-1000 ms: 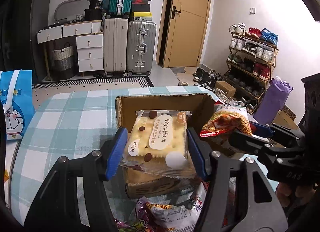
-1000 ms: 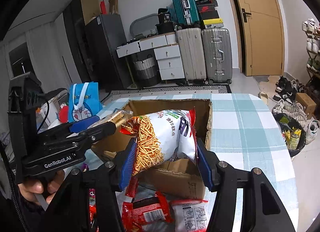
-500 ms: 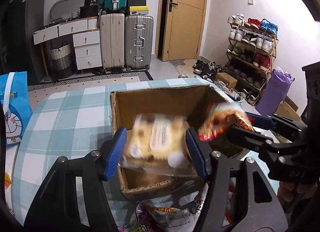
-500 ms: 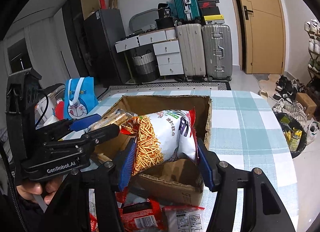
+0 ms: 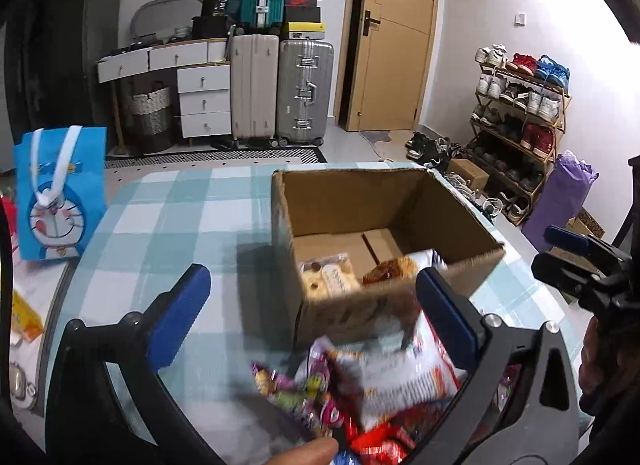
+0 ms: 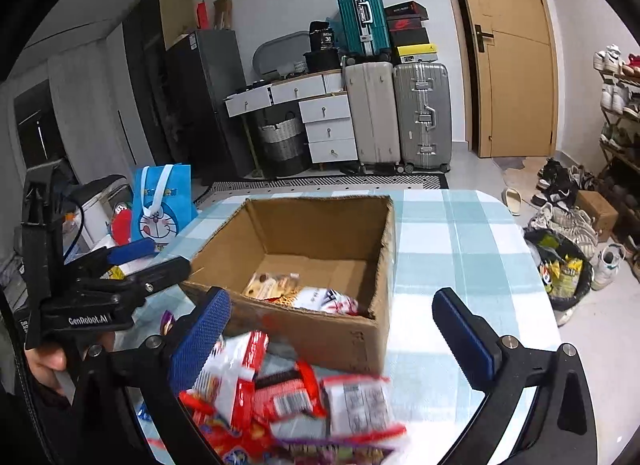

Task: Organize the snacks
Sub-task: 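Open both grippers to drop the packs into the box, then move both open grippers back down to the snack pile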

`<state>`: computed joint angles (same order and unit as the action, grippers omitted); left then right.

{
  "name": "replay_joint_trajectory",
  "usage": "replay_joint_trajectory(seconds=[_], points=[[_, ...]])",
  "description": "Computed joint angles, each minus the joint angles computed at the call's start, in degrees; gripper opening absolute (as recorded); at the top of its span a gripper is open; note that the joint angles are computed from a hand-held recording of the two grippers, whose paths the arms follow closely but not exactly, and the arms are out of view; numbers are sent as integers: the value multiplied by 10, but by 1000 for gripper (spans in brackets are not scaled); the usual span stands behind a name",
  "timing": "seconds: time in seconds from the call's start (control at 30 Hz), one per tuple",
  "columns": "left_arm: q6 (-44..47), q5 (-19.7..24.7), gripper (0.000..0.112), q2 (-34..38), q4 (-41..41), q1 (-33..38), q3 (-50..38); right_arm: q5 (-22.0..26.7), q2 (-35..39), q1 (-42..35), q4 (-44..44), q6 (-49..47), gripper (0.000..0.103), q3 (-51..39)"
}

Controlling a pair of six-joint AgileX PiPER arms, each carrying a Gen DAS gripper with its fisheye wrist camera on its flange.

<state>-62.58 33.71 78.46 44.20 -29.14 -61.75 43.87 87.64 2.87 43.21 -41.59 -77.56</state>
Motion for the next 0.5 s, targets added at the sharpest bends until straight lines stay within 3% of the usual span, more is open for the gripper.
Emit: replay_joint_trajectory(seconds=[0.23, 0.5], points=[[0, 24, 102, -84, -1, -42, 85, 19, -57, -34, 6, 8, 103, 69], [-166, 81, 102, -150, 98, -131, 183, 4, -116, -41, -21, 15, 103, 143]])
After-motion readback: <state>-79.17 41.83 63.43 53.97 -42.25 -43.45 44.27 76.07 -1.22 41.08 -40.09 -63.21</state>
